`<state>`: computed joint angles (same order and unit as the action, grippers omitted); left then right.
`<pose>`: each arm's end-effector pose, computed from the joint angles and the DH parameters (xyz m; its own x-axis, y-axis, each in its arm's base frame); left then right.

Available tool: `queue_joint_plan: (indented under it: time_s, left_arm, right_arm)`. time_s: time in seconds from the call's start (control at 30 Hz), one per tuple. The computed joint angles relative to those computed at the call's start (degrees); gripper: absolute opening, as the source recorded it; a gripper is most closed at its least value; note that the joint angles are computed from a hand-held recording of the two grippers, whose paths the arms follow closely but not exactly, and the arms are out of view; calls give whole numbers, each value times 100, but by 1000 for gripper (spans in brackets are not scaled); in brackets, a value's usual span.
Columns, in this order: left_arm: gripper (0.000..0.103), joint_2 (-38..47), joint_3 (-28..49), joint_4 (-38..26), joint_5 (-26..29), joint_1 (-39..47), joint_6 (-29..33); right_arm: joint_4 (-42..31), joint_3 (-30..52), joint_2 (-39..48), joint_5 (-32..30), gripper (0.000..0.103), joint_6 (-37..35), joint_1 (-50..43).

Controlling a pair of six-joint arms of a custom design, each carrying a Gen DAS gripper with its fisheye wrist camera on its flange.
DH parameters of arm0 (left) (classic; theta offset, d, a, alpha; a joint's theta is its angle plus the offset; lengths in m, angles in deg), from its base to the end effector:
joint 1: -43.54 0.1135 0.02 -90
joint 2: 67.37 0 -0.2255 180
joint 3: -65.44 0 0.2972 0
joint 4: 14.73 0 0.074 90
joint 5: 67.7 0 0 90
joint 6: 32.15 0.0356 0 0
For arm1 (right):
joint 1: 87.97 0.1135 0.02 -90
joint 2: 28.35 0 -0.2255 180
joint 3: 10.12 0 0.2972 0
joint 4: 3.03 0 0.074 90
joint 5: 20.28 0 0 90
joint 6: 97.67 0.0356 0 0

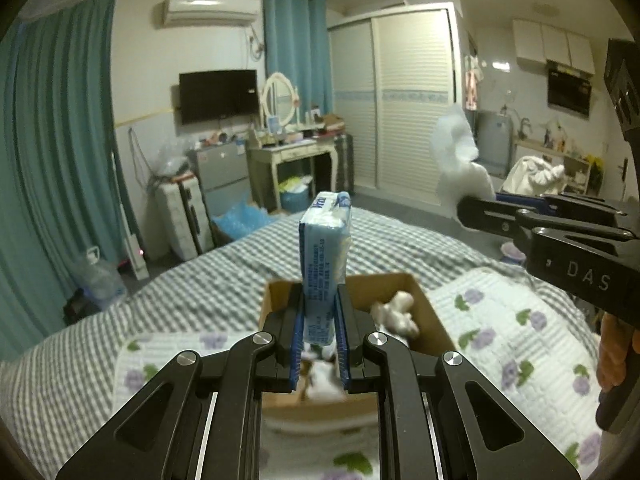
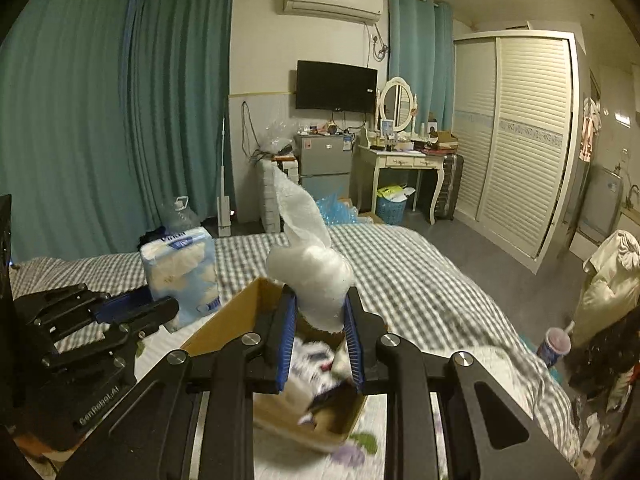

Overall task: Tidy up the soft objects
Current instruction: 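Lift both items over the box and open both tools to drop them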

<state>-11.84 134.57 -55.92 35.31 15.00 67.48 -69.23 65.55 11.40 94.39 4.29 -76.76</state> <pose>0.2400 -0.1397 0.3190 -0.2939 0.3454 -0.8912 0.6998 0.7129 0.0455 0.1786 0.0203 0.3784 -0.4472 0.1033 -0.8884 0.2756 0.9609 -0.0269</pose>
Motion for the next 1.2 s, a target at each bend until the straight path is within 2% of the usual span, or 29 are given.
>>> queue_joint_plan:
  time_s: [0.13,0.37,0.53,0.77,0.83,0.9,0.93,1.0,1.07,1.13,1.2]
  left_arm:
    - [13,668,117,441,-339,-230,20]
    - [13,1818,366,924,-516,-268,-37]
    - [13,2228,433,992,-662,-308,-55]
    - [17,2339,328,1076,-694,-373,-189]
    - [18,2294,273,1114,-703,-369,-241]
    - [19,2293,312,1024,-780,-397,-257]
    - [19,2321,359,981,-833,-395,-237]
    - [26,2293,377,903,-980,-453,-163]
    - [69,2169,315,914,-1182,-514,-164]
    - [79,1827,66,1103,-1246,-510,-246]
    - [79,1548,41,958,-1154,-480,-298]
  right_arm:
    - [702,-235,385,-887,23,-255,-853]
    - [1517,-724,1196,-1655,23,-517,-1607]
    - [1839,-902,1768,-1957,23,-554,-1879]
    - [1880,-1089,1987,-2143,25,-556,-2040]
    - [1826,-1049,2011,-2064,30,-495,-2042]
    - [1762,-965,2044,-2007,45,-376,-2019]
    - [1747,-951,2030,-2012,50,-315,-2039]
    - [1712,-916,1987,-1970,53,-272,-2050]
    - [1615,-854,1940,-1968,54,-265,-2088]
    - [1552,-842,1833,-1939,54,-223,-2074]
    - [1429,-817,1627,-1880,54,-187,-2055]
